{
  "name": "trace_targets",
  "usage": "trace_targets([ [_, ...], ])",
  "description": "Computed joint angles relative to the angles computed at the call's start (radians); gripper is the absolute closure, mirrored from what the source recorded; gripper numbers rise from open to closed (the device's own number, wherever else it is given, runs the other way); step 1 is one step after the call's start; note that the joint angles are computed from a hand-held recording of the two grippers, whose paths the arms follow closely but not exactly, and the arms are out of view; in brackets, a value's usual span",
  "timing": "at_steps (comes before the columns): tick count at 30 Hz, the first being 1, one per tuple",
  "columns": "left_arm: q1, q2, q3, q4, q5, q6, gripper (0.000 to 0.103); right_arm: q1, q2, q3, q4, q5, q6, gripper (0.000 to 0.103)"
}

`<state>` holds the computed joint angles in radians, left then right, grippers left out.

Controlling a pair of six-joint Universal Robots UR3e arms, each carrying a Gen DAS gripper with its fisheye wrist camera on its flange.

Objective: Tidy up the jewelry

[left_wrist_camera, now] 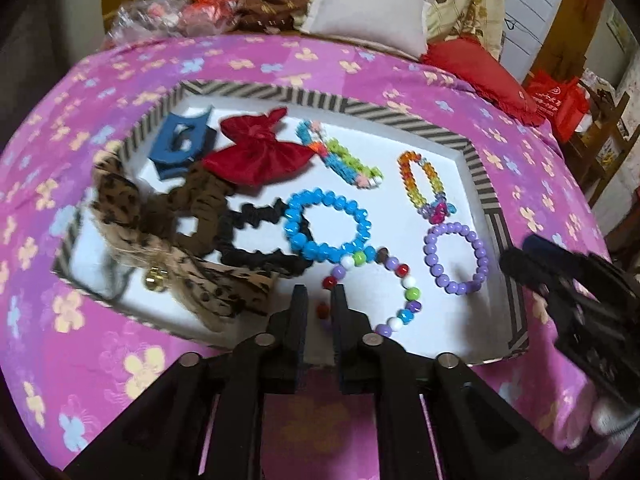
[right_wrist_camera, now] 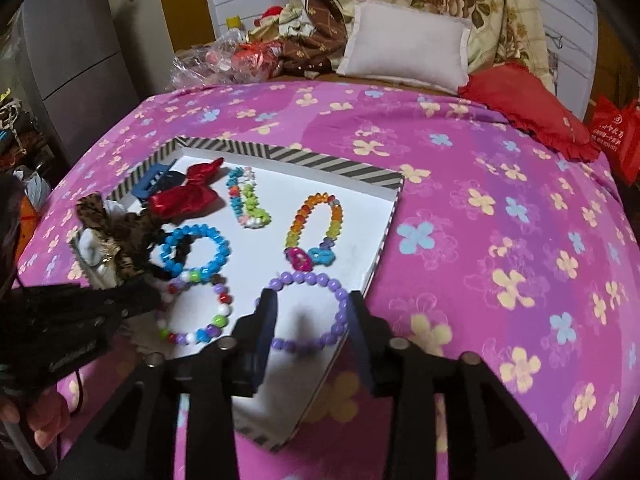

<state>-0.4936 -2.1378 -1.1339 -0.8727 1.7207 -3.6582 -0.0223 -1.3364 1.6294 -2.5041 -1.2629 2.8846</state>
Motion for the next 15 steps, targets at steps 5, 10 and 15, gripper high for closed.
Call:
trace_targets([
  [5, -0.047, 0.051, -0.033, 0.000, 0.113, -0.006, 0.078, -0.013, -0.137, 0.164, -0.064, 0.031, 0.043, 0.044],
  [10, -0.086, 0.130, -0.112, 0.028, 0.188, -0.021, 0.078, 0.000, -0.265, 0.297, -0.130, 0.020, 0.098, 0.041],
  [15, -0.147, 0.206, -0.178, 0.047, 0.290, -0.037, 0.078, 0.036, -0.363, 0.362, -0.141, -0.011, 0.146, 0.033],
])
